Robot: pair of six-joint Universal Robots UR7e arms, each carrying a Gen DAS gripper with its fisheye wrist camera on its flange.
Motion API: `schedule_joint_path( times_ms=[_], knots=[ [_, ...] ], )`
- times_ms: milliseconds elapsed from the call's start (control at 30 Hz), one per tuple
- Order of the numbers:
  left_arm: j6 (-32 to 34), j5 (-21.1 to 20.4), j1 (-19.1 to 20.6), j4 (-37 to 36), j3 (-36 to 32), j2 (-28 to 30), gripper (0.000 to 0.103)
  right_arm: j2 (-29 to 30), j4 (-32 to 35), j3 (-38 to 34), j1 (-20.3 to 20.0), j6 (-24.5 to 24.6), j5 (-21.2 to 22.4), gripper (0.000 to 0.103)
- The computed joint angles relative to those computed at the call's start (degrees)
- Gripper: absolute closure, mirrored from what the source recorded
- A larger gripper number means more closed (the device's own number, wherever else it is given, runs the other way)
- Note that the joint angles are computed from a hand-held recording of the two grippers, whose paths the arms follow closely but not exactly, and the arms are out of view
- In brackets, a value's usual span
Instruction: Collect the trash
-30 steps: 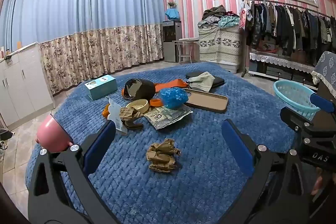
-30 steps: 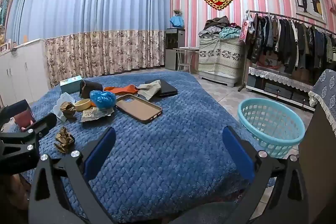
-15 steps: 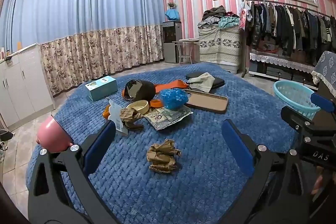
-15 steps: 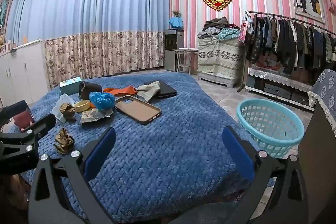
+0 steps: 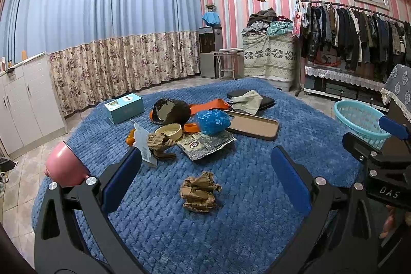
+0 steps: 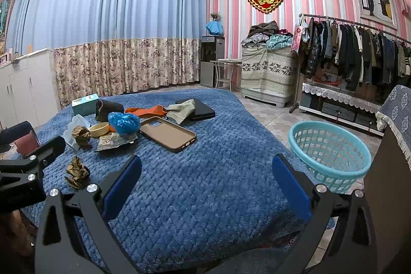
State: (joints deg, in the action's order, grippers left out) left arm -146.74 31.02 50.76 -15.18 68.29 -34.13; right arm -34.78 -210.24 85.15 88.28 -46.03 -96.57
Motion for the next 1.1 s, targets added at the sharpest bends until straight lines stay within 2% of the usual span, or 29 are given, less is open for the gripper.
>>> schedule_joint_path(
  times_ms=[1100],
  knots=[
    [-0.67, -0.79, -0.84, 1.28, 0.06, -0.98, 0.005, -0.36, 0.11, 0.06, -0.07, -0.03, 0.05, 0.004]
  ],
)
